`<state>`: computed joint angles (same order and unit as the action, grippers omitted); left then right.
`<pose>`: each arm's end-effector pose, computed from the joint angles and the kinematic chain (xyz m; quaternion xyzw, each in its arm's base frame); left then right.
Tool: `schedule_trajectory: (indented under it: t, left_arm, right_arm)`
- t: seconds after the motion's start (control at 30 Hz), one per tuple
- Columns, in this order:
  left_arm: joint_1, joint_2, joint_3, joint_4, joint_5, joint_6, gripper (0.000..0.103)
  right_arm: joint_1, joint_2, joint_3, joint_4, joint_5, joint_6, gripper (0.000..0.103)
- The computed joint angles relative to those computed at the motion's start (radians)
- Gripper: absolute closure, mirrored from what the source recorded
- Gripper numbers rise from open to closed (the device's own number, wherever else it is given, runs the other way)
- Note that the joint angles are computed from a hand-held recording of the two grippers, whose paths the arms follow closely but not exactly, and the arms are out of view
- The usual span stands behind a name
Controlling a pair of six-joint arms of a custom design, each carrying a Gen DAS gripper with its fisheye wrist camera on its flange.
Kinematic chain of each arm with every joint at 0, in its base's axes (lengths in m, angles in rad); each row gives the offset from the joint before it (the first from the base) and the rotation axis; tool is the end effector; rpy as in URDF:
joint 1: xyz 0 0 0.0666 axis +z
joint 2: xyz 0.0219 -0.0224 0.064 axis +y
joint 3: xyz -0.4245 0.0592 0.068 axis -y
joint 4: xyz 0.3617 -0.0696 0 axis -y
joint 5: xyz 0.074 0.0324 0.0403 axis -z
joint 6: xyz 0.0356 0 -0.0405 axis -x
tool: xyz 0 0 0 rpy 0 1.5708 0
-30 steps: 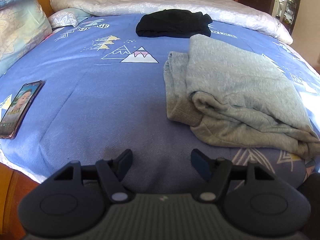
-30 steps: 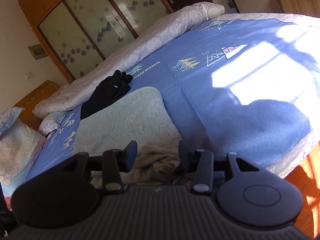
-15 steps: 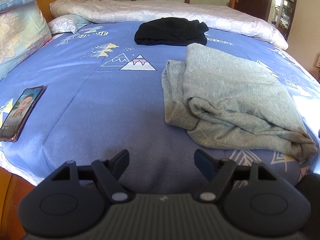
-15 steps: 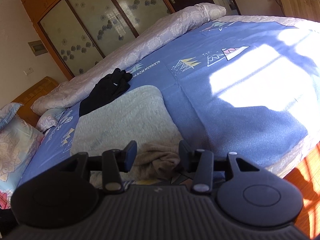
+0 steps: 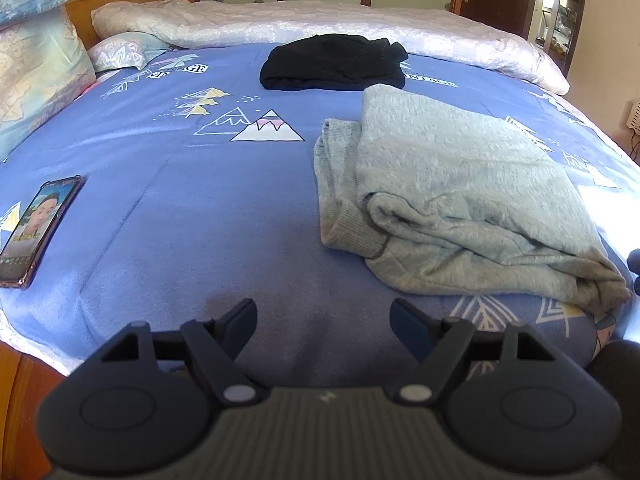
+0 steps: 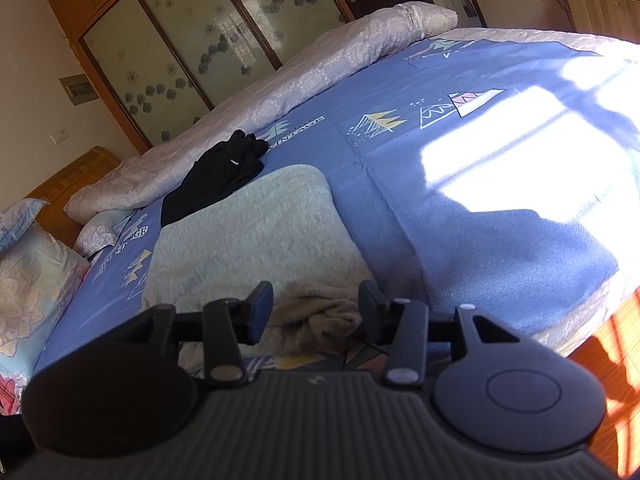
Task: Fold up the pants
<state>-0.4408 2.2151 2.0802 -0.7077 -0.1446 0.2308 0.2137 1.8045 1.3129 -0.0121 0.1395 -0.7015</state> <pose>0.6914 -0.3209 0.2988 0.0721 0.9296 -0.0533 0.3576 0.5883 0.1222 0.3042 0.2418 0.8249 0.1703 0.4817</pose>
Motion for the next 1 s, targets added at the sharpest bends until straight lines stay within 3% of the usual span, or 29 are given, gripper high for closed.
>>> schedule_trajectory:
  t: [0.23,0.5,0.7,0.9,1.0]
  left_arm:
    - [-0.002,0.01,0.028,-0.037,0.01,-0.002,0.025]
    - [-0.011,0.02,0.064,-0.086,0.009,-0.022,0.023]
    - [-0.018,0.023,0.09,-0.111,0.002,-0.032,0.021]
    - [-0.031,-0.011,0.053,-0.045,-0.039,-0.061,0.006]
    - [-0.031,-0.013,0.058,-0.026,-0.058,-0.074,0.003]
  right_arm:
    - [0.004,0.0,0.003,-0.001,0.003,0.025,0.053]
    - [0.038,-0.001,0.004,0.034,0.041,0.174,0.052]
    - [0.048,0.004,0.011,0.045,0.052,0.227,0.051]
    - [0.054,0.006,0.015,0.051,0.059,0.239,0.047]
    - [0.053,0.007,0.017,0.048,0.057,0.227,0.047]
